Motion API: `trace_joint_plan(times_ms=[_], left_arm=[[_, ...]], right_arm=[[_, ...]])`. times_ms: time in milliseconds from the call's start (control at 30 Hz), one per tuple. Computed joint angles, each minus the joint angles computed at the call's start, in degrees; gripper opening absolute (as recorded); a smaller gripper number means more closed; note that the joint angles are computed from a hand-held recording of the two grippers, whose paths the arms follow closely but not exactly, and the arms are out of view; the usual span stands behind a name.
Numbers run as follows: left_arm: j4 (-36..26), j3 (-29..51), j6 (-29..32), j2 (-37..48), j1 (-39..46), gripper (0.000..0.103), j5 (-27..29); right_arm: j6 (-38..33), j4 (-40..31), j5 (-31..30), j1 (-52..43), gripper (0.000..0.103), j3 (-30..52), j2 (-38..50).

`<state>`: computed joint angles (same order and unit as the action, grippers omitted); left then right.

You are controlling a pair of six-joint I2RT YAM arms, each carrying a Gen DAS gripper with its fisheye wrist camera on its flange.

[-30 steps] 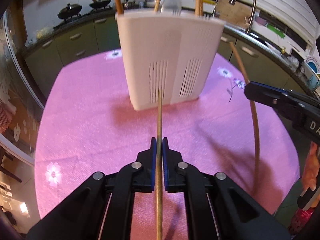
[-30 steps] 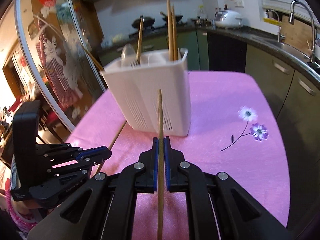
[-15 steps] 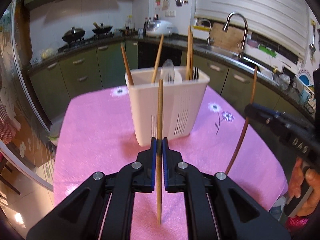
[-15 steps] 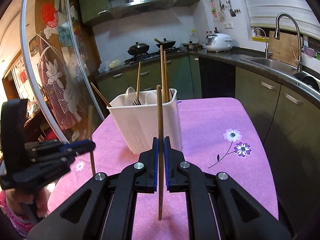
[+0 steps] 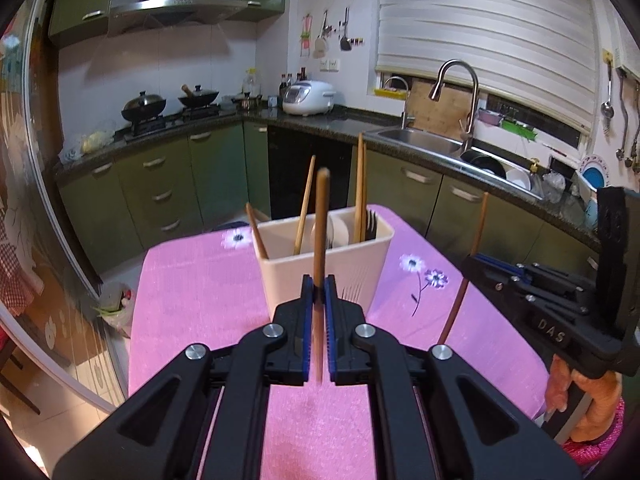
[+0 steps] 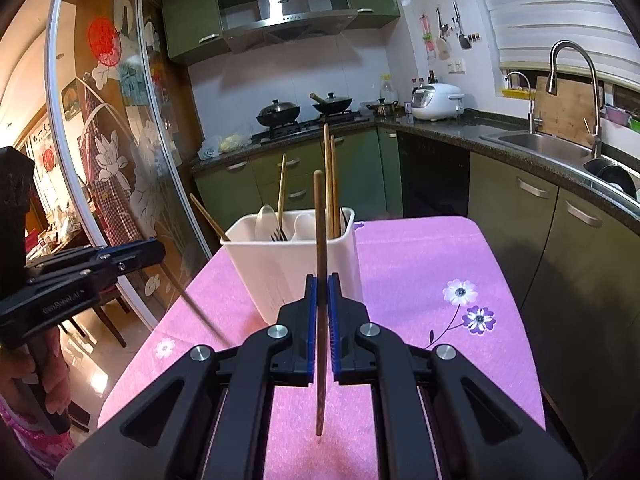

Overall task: Organize utensils
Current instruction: 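Lift both chopsticks up toward the white holder with the left and right tools, then lower the chopstick into the holder and open the left tool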

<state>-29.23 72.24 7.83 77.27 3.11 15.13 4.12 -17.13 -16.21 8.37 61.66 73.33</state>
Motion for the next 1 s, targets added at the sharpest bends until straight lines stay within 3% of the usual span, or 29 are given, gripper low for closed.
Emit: trace_joint_plan(times_ms=[400, 1000], left_arm=[[-2.34, 6.41, 0.59, 0.21, 0.19, 0.006, 1.91], [-0.62, 17.38, -2.79, 4.27, 0.68, 0.006, 1.85]], right_arm=[[1.33, 0.67, 2.08, -0.51, 0.006, 0.78, -1.26], [0.93, -0.19, 4.56, 0.96, 0.006, 2.21, -1.54]])
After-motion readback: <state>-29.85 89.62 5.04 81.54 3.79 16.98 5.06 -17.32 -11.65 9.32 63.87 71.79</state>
